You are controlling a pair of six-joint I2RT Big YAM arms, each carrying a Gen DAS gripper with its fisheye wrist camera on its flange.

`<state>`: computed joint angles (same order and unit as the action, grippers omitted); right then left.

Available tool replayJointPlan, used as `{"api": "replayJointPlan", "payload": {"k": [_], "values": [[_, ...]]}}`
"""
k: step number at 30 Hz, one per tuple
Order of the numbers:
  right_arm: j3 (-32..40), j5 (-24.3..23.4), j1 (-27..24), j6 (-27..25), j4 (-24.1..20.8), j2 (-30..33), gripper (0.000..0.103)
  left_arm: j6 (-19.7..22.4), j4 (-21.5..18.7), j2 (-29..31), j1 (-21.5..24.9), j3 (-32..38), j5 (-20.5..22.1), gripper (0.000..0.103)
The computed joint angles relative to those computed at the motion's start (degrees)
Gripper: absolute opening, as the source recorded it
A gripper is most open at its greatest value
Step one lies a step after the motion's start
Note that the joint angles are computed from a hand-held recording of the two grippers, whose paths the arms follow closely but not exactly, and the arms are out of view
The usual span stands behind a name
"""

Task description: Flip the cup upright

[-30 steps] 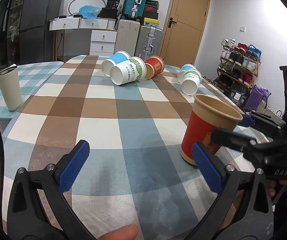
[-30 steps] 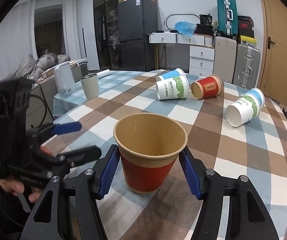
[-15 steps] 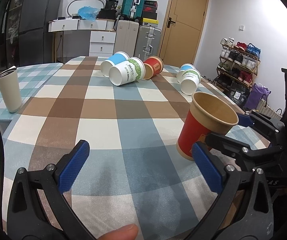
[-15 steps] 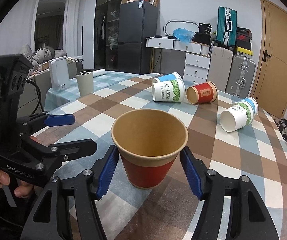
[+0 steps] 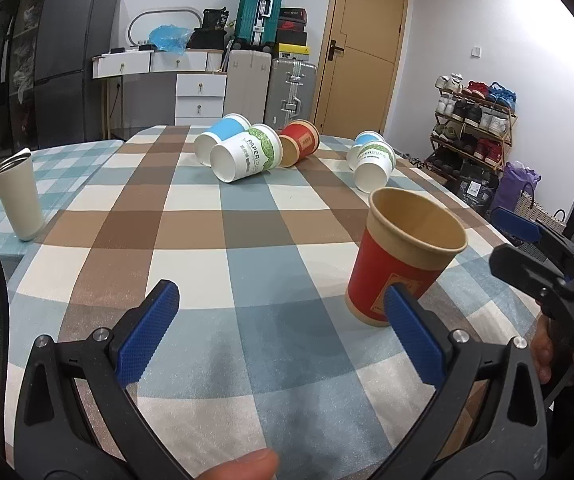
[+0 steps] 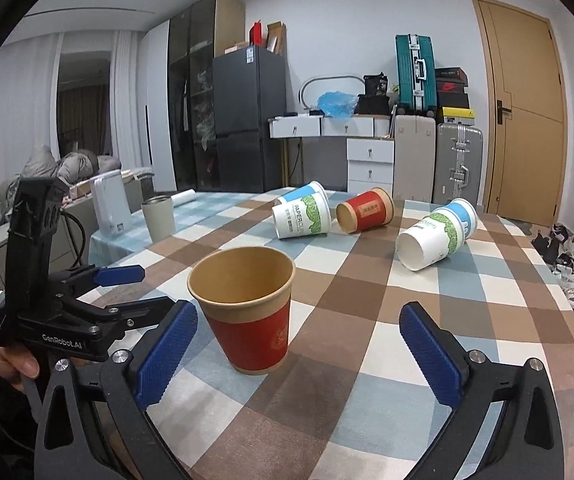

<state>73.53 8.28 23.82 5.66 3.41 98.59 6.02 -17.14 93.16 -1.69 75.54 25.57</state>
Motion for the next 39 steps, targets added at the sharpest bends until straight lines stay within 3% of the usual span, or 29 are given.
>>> {"api": "replayJointPlan", "payload": {"k": [9, 16, 39], "values": [[-2.93, -1.93, -0.20, -0.06, 4.88, -1.23, 0.103, 0.56, 4.14, -0.71, -0.81, -1.76, -0.74, 0.102], [-3.27, -1.90, 0.20, -1.13, 5.42, -1.19, 0.103, 0.14, 6.67, -1.15, -0.53, -3.04, -0.38, 0.102], [-3.10, -2.90, 0.07, -1.31, 5.36, -0.77, 0.103, -0.21, 7.24, -1.62, -0.17, -3.72, 0.24, 0.102]]}}
